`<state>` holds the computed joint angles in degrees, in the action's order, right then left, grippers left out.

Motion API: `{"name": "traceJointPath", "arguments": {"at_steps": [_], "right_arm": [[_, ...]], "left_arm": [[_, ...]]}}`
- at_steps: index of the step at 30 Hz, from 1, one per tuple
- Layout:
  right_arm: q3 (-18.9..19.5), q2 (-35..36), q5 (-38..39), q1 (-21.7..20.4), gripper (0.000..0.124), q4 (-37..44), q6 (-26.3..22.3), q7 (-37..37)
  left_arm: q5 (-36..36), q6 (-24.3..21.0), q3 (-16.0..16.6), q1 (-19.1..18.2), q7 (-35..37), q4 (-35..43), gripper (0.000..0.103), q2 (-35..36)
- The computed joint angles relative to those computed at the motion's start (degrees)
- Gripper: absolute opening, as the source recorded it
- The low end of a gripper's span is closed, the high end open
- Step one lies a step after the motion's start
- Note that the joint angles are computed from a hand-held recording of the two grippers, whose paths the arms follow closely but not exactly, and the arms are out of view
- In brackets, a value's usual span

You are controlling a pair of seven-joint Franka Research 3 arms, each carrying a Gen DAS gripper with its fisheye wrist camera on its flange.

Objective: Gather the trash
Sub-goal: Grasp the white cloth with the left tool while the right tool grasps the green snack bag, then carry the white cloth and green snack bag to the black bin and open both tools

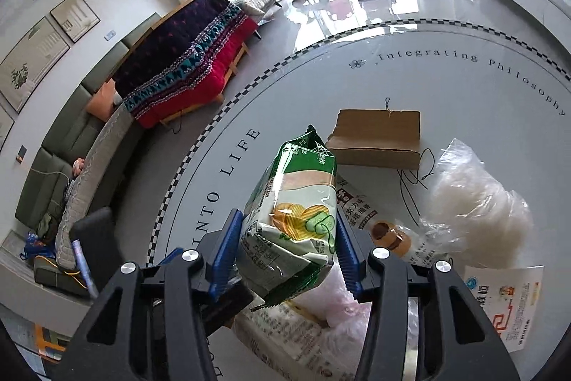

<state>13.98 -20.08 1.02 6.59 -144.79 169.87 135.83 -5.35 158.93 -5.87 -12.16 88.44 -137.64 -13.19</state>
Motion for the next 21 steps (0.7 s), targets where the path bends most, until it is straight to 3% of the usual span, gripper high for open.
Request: {"name": "traceJointPath", "arguments": {"at_steps": [1, 2, 5, 7, 10, 12, 21], "right_arm": [[0.1, -0.3, -0.1, 0.0, 0.052, -0.2, 0.0, 0.0], [0.3, -0.6, -0.3, -0.1, 0.052, -0.3, 0.0, 0.1], [1.3, -0.6, -1.3, -0.8, 0.052, 0.0, 0.1, 1.1], [2.0, -1.4, -1.9, -1.2, 0.052, -0.3, -0.2, 1.8], [1.9, -2.5, -1.7, -0.6, 0.052, -0.8, -0.3, 1.9], [2.7, -3.4, -2.1, -1.0, 0.052, -1.0, -0.5, 2.3], [6.1, -7.5, -3.2, -0.7, 0.052, -1.0, -2.8, 5.1]], "left_arm": [[0.4, 0.3, -0.1, -0.1, 0.4, -0.1, 0.075, 0.2], [1.2, 0.2, -0.4, 0.0, 0.7, -0.1, 0.069, 0.5], [7.0, 2.8, -2.2, 1.8, -1.8, -1.4, 0.061, 0.6], [6.3, 4.9, -1.1, 1.1, -1.1, -2.6, 0.043, 0.1], [-3.6, 4.8, 4.1, -3.5, 6.1, -2.8, 0.029, -0.5], [-7.8, 4.1, 5.5, -4.2, 9.5, -3.1, 0.029, -1.7], [-12.7, 2.5, 9.0, -5.4, 15.4, -8.1, 0.029, -12.0]]}}
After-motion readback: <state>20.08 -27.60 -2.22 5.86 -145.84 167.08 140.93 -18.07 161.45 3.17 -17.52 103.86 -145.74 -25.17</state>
